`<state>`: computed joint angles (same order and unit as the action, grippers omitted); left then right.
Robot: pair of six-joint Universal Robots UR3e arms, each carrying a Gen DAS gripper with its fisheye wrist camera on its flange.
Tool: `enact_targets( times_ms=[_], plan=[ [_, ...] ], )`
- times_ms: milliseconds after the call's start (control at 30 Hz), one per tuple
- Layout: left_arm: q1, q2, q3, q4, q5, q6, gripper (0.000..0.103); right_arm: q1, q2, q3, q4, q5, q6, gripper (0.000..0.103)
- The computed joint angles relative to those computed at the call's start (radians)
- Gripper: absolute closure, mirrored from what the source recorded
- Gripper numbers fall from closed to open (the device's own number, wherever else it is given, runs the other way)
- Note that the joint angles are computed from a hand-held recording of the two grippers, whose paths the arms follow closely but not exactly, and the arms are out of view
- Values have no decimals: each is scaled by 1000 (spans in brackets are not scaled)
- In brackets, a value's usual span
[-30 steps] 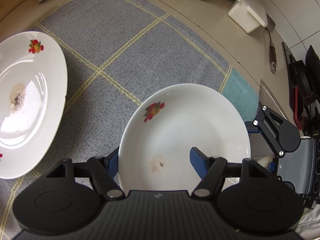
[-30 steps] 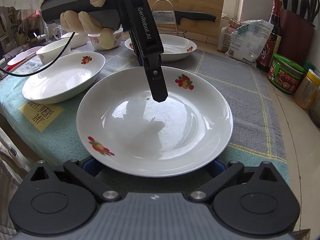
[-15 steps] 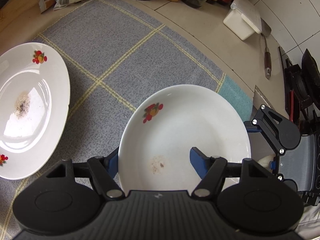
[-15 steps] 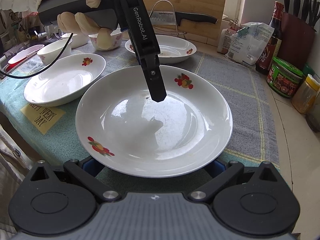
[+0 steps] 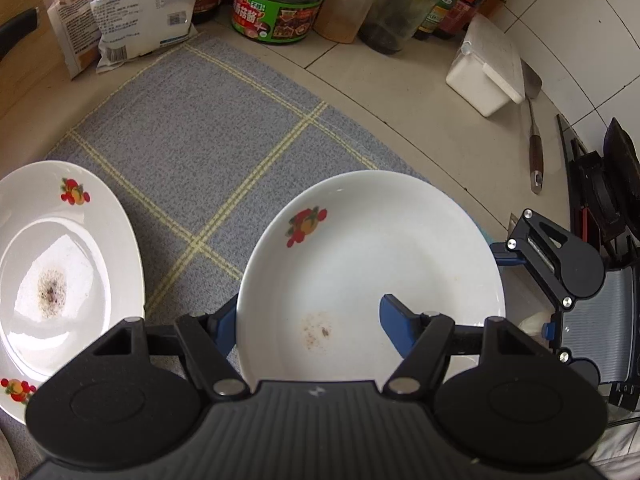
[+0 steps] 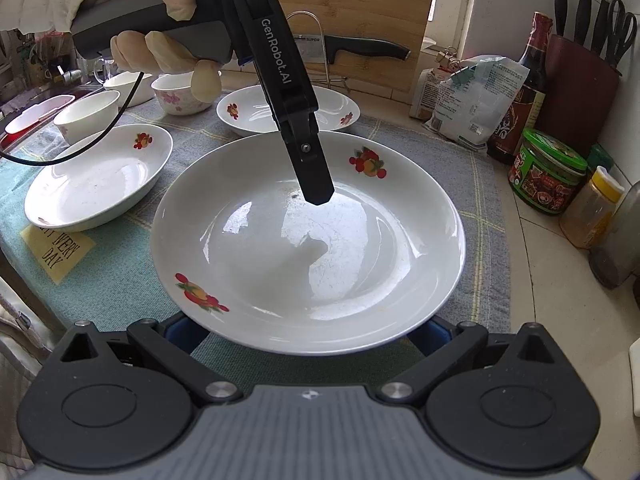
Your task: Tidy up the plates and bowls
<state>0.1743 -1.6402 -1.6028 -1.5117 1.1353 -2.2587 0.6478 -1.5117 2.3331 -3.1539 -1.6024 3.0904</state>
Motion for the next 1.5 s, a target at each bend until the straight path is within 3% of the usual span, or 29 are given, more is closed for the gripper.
enact_targets(
  times_ms=[300, 733, 1500],
  plan=[
    [-60, -134, 119, 68, -9, -59, 33, -147, -1, -1, 2, 98, -89, 0],
    [-132, -322, 301, 125, -12, -134, 33, -277, 66, -47, -8, 162, -185, 0],
    [-163, -447, 348, 227, 2, -167, 33, -342, 151, -115, 5, 186, -205, 0]
  ],
)
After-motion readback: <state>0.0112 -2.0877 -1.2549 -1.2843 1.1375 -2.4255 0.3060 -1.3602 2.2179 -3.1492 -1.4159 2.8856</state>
